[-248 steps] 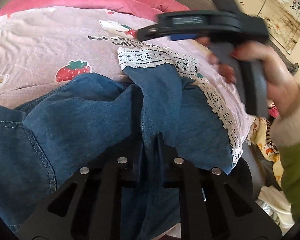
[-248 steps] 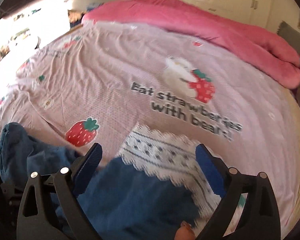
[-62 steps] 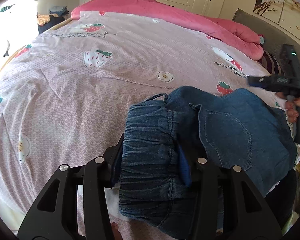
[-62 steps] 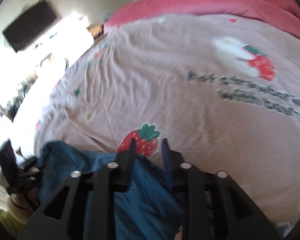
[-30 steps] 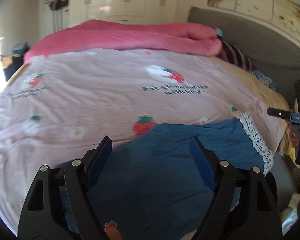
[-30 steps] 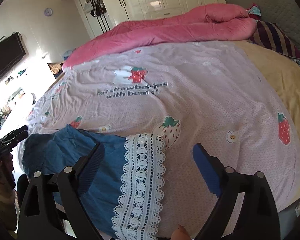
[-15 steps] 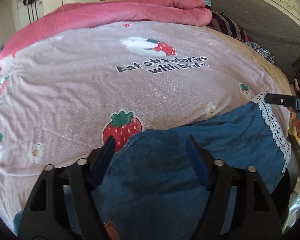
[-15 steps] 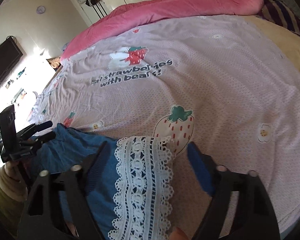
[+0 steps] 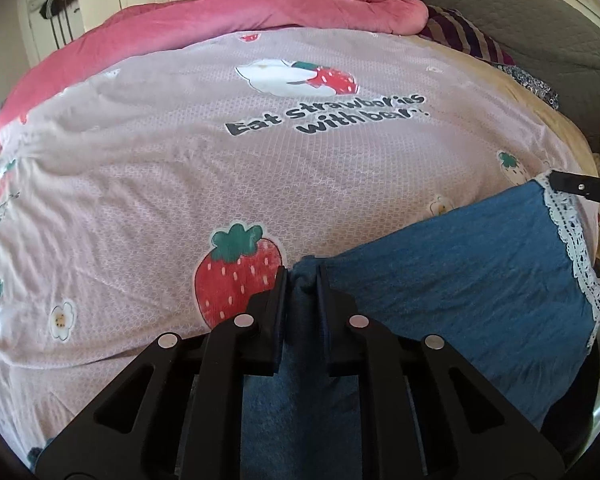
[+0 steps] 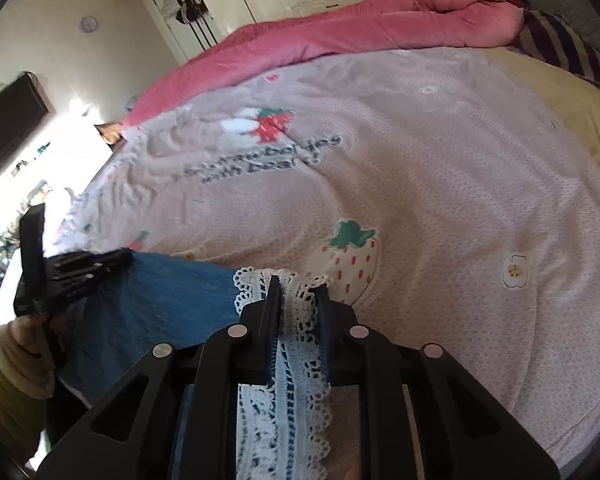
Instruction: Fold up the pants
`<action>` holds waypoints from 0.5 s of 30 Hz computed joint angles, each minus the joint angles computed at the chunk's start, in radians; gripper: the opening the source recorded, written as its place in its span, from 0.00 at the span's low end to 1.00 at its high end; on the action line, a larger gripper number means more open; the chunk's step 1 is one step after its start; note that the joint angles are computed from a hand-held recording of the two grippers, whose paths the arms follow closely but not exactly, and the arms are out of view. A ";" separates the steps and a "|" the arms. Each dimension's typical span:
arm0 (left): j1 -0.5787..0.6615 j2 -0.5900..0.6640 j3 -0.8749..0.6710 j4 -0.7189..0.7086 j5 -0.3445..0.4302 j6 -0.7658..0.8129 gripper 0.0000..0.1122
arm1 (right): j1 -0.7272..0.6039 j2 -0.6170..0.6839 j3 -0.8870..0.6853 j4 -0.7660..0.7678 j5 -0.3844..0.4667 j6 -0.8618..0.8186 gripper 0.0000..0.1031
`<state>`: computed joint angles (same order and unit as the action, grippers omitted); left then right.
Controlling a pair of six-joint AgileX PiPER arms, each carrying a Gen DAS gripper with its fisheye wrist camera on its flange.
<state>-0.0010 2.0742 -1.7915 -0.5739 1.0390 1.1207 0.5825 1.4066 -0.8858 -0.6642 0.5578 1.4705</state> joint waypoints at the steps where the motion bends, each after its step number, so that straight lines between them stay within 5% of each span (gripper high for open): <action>1: 0.000 0.004 0.000 0.000 -0.005 -0.005 0.06 | -0.006 0.016 -0.002 -0.002 -0.004 0.001 0.15; 6: 0.006 0.017 -0.011 -0.014 0.005 -0.013 0.07 | -0.021 0.047 -0.012 -0.002 -0.006 -0.008 0.15; 10: 0.009 -0.001 0.022 -0.029 -0.018 0.005 0.10 | 0.001 0.038 -0.020 0.007 0.051 0.010 0.30; 15: 0.061 -0.047 0.055 -0.093 -0.011 0.030 0.23 | 0.170 -0.027 -0.052 -0.133 0.264 0.151 0.51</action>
<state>0.0603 2.0268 -1.7362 -0.6673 1.0275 1.1503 0.7523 1.3800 -0.9382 -0.7970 0.8218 1.6216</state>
